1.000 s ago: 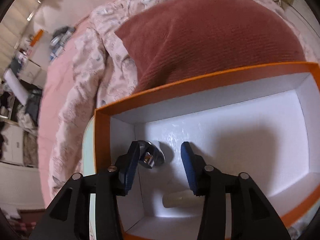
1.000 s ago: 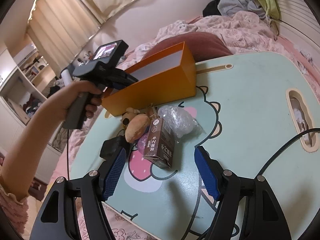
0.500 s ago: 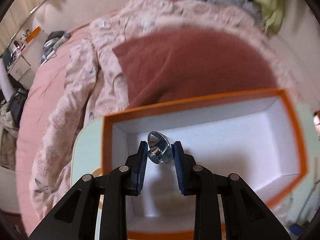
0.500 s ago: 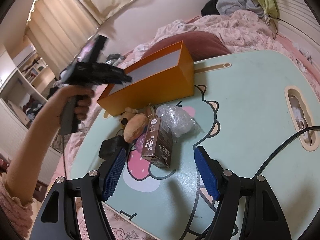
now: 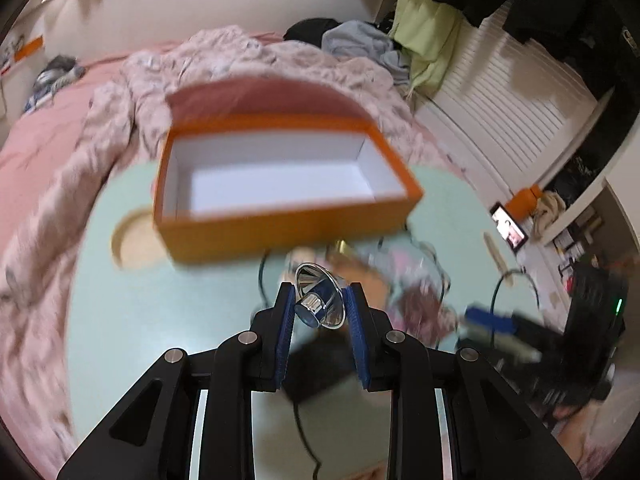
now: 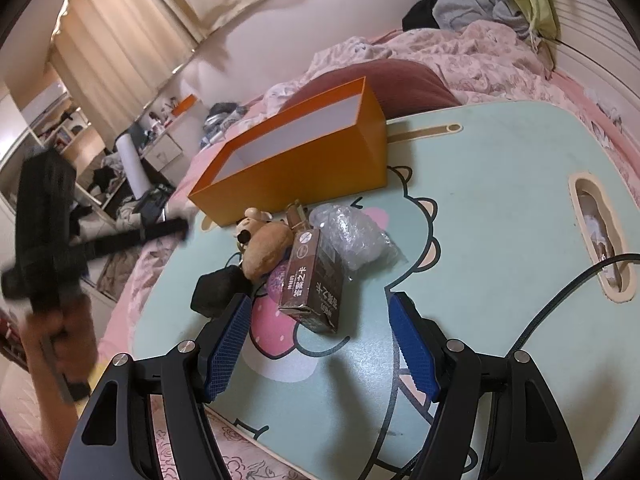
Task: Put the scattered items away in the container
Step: 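Lift the round mirror out with the left tool and set it on the table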
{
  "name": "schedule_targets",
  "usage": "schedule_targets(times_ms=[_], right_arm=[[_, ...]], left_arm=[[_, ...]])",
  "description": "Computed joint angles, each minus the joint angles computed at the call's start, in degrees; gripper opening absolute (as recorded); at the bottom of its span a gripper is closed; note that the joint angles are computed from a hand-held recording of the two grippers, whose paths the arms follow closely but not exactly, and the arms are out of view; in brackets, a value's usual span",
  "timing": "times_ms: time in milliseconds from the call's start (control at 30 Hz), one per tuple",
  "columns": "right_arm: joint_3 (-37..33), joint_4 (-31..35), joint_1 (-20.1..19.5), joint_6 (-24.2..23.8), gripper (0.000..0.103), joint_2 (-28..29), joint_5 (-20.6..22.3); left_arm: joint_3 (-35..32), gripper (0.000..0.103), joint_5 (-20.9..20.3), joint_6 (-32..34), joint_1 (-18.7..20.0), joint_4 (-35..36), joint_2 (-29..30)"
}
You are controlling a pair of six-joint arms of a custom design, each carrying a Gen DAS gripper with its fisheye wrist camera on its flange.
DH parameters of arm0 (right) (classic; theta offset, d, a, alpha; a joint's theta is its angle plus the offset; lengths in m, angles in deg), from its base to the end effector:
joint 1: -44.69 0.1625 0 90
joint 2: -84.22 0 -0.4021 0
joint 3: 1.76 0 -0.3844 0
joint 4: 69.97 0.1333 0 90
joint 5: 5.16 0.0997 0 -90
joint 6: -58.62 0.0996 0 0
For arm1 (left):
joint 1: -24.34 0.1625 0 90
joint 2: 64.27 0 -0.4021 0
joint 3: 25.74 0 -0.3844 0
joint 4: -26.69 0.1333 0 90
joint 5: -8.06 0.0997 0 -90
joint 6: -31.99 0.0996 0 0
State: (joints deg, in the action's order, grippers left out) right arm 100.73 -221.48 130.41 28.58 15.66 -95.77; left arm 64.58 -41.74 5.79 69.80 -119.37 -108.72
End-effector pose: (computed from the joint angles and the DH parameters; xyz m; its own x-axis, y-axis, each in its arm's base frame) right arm 0.0871 -0.6086 0.2801 -0.8960 -0.3736 0.2399 -0.4417 0.8050 -0.3961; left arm -0.3265 -0.6135 0.1109 -0.8651 0.0979 -0.4919 0.3437 0.8300 -0.4392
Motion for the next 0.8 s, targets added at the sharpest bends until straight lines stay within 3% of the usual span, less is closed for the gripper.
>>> schedule_targets(times_ms=[200,333,467,633,800], right_arm=[[0.2,-0.2,0.6,-0.6,0.071,0.3,-1.2],[0.3,-0.6,1.0,-0.8,0.071,0.4,-1.9],[0.1,-0.8,1.4,-0.9,0.071,0.5,-2.4],[-0.4,-2.4,2.9,-2.0,0.071,1.1,-4.2],[-3.3,-5.8,5.8,-4.0,0.071,3.3,-8.0]], left_arm=[[4.6,0.028,6.6,-2.2,0.1,-2.9,-0.1],[7.3,0.048,6.0,-1.8,0.0,-7.4,-1.1],[11.0,0.074,10.6,-0.4,-1.9,-15.0,-1.8],[13.9,0.074,14.1,-3.8,-3.6,-13.2,-3.5],[17.2,0.074,17.8,-12.2,-5.4,-8.3,-4.5]])
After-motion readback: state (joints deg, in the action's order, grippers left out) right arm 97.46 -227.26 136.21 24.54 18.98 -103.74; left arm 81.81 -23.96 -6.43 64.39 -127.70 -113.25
